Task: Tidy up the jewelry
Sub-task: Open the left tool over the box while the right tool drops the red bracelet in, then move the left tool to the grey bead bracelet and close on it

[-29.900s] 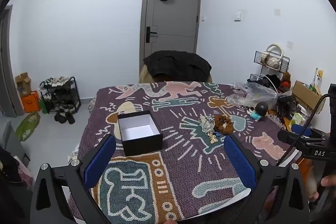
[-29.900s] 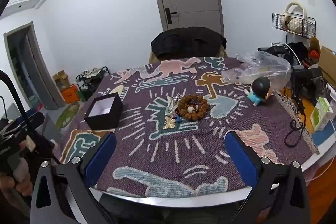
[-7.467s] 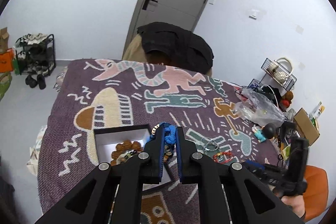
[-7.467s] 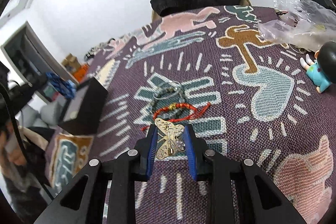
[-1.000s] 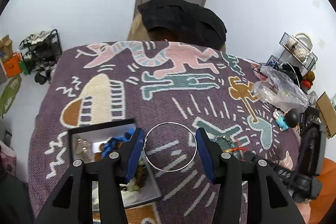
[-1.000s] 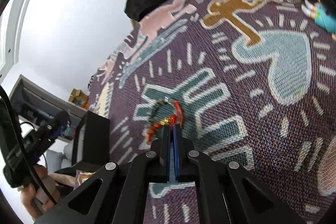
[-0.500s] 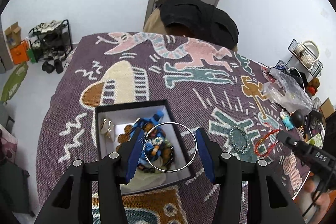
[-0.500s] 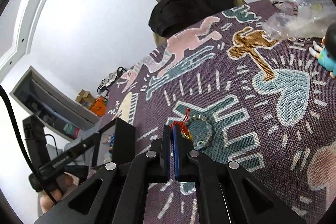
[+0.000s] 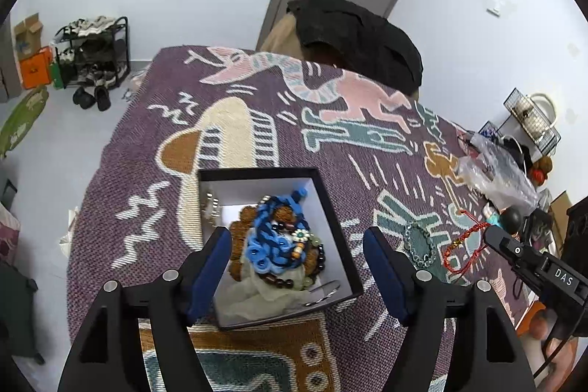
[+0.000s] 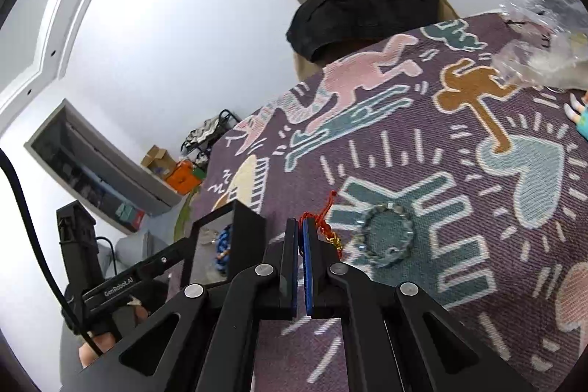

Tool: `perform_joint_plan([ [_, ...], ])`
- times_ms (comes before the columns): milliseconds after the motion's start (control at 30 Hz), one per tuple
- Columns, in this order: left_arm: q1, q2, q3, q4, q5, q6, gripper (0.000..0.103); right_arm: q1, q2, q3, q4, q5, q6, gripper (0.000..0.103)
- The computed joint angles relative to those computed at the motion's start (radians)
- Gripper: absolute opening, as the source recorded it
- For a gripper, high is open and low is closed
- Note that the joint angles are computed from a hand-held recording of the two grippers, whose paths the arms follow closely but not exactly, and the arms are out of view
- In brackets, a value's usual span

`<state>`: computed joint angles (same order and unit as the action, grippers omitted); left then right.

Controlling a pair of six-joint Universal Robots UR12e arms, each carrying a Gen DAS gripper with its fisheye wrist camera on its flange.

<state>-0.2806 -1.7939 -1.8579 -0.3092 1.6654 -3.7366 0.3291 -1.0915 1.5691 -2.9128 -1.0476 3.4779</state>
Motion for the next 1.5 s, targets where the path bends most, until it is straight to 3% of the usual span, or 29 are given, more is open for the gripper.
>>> perform_joint_plan([
  [800,0.048,0.092,-0.111,0.081,0.046,-0.058,0.075,0.107,0.055,-0.160,0.115,0.048,-0.130,0.004],
  [1000,0.051,0.103,-0.122,0.092,0.067,-0.075,0.083,0.130,0.073,-0.203,0.195,0.036,-0.179,0.005],
  [1033,0.051,0.104,-0.123,0.094,0.069,-0.076,0.084,0.131,0.075,-0.207,0.215,0.038,-0.189,0.012],
  [1067,0.051,0.105,-0.124,0.095,0.070,-0.077,0.085,0.130,0.076,-0.209,0.227,0.042,-0.191,0.034],
  [1100,0.050,0.105,-0.123,0.096,0.071,-0.077,0.085,0.128,0.074,-0.204,0.227,0.041,-0.189,0.062],
  [1167,0.048,0.102,-0.122,0.103,0.066,-0.076,0.087,0.122,0.064,-0.175,0.159,0.020,-0.163,0.080],
  [1500,0.028,0.077,-0.090,0.100,0.054,-0.056,0.089,0.077,0.032,-0.103,0.117,-0.004,-0.106,0.081],
])
